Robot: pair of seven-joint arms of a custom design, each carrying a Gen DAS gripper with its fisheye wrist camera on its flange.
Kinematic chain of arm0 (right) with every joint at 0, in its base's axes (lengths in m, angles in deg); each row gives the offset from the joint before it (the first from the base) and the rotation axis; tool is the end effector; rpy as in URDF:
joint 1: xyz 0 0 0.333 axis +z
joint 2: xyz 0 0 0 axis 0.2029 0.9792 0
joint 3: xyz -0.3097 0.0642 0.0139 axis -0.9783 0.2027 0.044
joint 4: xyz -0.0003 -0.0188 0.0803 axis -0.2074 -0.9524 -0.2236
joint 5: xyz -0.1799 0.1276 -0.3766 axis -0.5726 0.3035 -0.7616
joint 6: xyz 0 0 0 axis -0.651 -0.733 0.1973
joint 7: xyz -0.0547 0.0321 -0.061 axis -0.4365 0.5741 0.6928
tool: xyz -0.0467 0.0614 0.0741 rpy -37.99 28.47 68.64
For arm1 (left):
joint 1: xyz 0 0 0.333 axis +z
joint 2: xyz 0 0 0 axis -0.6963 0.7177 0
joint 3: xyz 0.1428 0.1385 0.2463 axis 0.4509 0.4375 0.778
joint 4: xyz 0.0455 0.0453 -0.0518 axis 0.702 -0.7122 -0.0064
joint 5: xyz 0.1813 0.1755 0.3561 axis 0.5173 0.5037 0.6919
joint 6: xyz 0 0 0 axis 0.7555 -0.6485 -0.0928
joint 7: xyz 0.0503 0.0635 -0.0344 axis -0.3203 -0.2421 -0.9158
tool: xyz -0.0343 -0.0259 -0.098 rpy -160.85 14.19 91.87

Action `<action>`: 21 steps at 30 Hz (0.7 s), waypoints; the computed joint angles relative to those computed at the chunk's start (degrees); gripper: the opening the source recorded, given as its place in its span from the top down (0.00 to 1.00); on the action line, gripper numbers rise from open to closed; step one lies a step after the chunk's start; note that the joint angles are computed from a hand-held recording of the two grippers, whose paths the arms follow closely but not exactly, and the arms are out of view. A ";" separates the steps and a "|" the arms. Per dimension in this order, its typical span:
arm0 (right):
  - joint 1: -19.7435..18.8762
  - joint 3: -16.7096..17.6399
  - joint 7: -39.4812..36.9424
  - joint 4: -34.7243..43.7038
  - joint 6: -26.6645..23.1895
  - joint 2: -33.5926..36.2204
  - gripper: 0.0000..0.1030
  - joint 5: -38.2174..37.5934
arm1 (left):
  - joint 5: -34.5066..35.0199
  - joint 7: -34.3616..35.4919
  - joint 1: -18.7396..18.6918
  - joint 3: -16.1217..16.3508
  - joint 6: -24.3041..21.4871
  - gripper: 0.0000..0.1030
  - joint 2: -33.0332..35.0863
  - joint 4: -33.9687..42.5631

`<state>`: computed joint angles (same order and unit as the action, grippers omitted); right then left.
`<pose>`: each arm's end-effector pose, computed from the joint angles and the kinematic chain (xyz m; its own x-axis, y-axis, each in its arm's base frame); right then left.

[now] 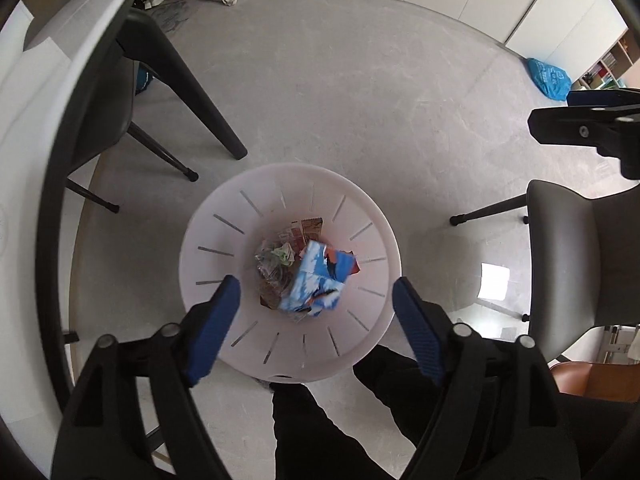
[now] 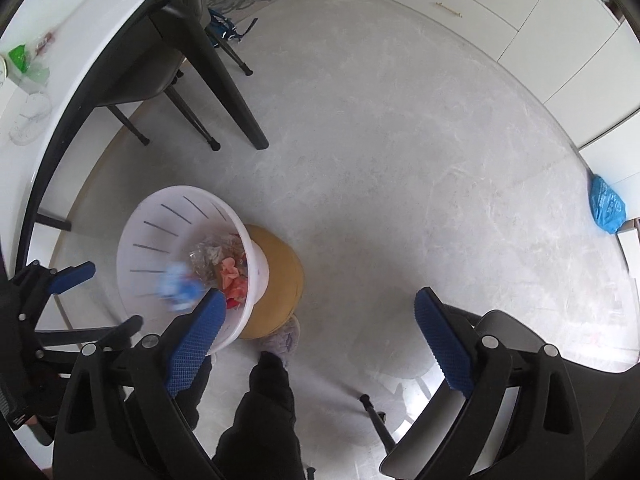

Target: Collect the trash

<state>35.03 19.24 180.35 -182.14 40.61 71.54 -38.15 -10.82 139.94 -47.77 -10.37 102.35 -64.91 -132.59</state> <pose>0.4591 0.2638 0.4879 0.0734 -0.9953 -0.0626 -0.9765 -0.0590 -0.2073 0.4551 -0.1132 0.4648 -0.3671 -0.9289 -0.0480 -0.9104 0.3694 -0.1863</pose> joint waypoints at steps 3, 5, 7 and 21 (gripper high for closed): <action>0.24 -0.38 -0.89 -0.24 0.51 0.18 0.08 1.59 | -0.37 -0.57 -0.32 -0.16 -0.51 0.19 -0.20 0.27; 0.34 -0.50 -1.46 -0.16 0.79 0.12 0.08 2.37 | -1.09 -1.17 -0.65 -0.20 -1.49 0.19 -1.06 0.66; 0.31 -0.41 -1.69 0.26 1.26 0.11 0.08 2.39 | -1.89 -1.53 -0.69 0.23 -2.87 0.19 -2.19 1.78; 4.05 1.69 -11.14 19.55 6.66 4.73 0.03 3.73 | 4.23 -20.86 12.26 2.08 -6.32 0.08 -10.97 16.15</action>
<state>39.08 20.93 169.20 -162.60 47.27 76.27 -34.42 -6.59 119.08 -35.50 -8.29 96.03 -75.88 -116.44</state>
